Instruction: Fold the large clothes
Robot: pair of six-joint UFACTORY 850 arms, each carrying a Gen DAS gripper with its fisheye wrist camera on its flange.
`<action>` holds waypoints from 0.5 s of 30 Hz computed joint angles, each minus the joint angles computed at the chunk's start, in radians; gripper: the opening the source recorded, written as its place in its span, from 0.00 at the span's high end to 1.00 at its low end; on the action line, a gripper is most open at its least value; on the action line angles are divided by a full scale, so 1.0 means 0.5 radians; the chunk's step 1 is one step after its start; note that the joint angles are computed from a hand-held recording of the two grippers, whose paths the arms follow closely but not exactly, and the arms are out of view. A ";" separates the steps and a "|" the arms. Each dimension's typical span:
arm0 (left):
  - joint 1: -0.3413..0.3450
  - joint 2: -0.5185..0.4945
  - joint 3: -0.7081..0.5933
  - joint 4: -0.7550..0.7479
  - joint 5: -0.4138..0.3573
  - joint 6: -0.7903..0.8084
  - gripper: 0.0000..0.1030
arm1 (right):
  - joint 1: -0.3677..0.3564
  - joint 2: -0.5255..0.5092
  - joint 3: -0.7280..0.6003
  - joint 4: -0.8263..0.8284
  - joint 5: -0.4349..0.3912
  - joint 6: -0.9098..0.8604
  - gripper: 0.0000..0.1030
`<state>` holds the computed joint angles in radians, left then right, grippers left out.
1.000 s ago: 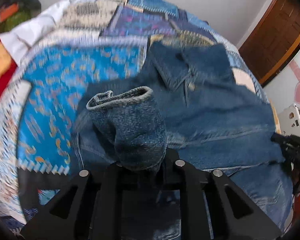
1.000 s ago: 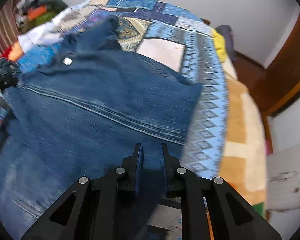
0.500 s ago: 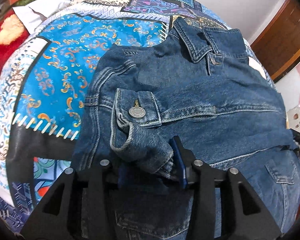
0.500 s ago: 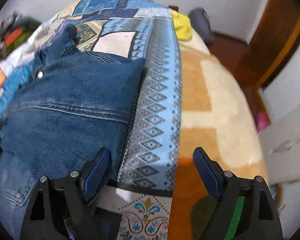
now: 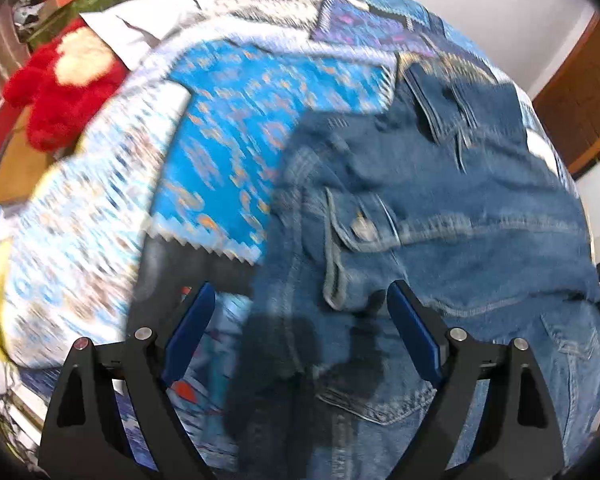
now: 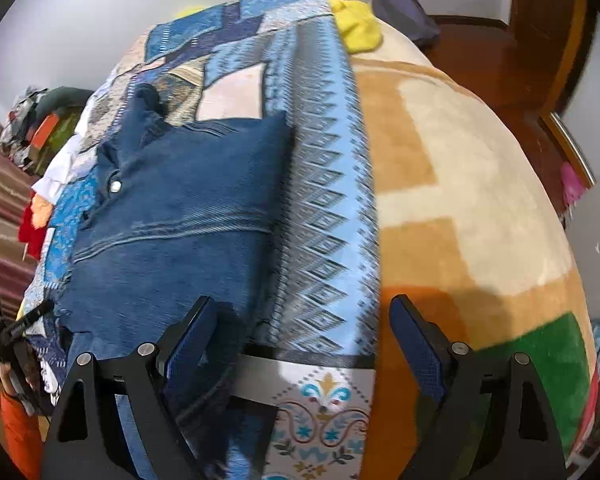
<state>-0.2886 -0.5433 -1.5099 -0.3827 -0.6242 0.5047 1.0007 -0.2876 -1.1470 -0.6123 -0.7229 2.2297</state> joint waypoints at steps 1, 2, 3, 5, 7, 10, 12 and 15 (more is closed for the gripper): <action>0.015 -0.030 -0.069 -0.013 -0.009 -0.007 0.14 | -0.005 -0.001 -0.011 -0.019 -0.002 -0.008 0.16; 0.026 -0.068 -0.136 -0.030 -0.025 -0.024 0.14 | -0.015 -0.004 -0.027 -0.053 -0.009 -0.006 0.16; 0.028 -0.108 -0.201 -0.038 -0.049 -0.046 0.13 | -0.033 -0.012 -0.041 -0.080 -0.005 -0.008 0.16; 0.040 -0.234 -0.376 -0.060 -0.128 -0.091 0.12 | -0.070 -0.020 -0.051 -0.169 0.014 0.038 0.16; 0.039 -0.392 -0.573 -0.028 -0.237 -0.203 0.12 | -0.109 -0.016 -0.036 -0.240 0.058 0.098 0.16; 0.042 -0.585 -0.792 -0.115 -0.390 -0.230 0.13 | -0.198 -0.022 0.012 -0.330 0.196 0.208 0.16; 0.037 -0.673 -0.885 -0.260 -0.438 -0.137 0.14 | -0.253 -0.036 0.035 -0.331 0.288 0.211 0.17; -0.012 -0.785 -1.024 -0.212 -0.444 -0.165 0.27 | -0.285 -0.079 -0.002 -0.418 0.261 0.166 0.30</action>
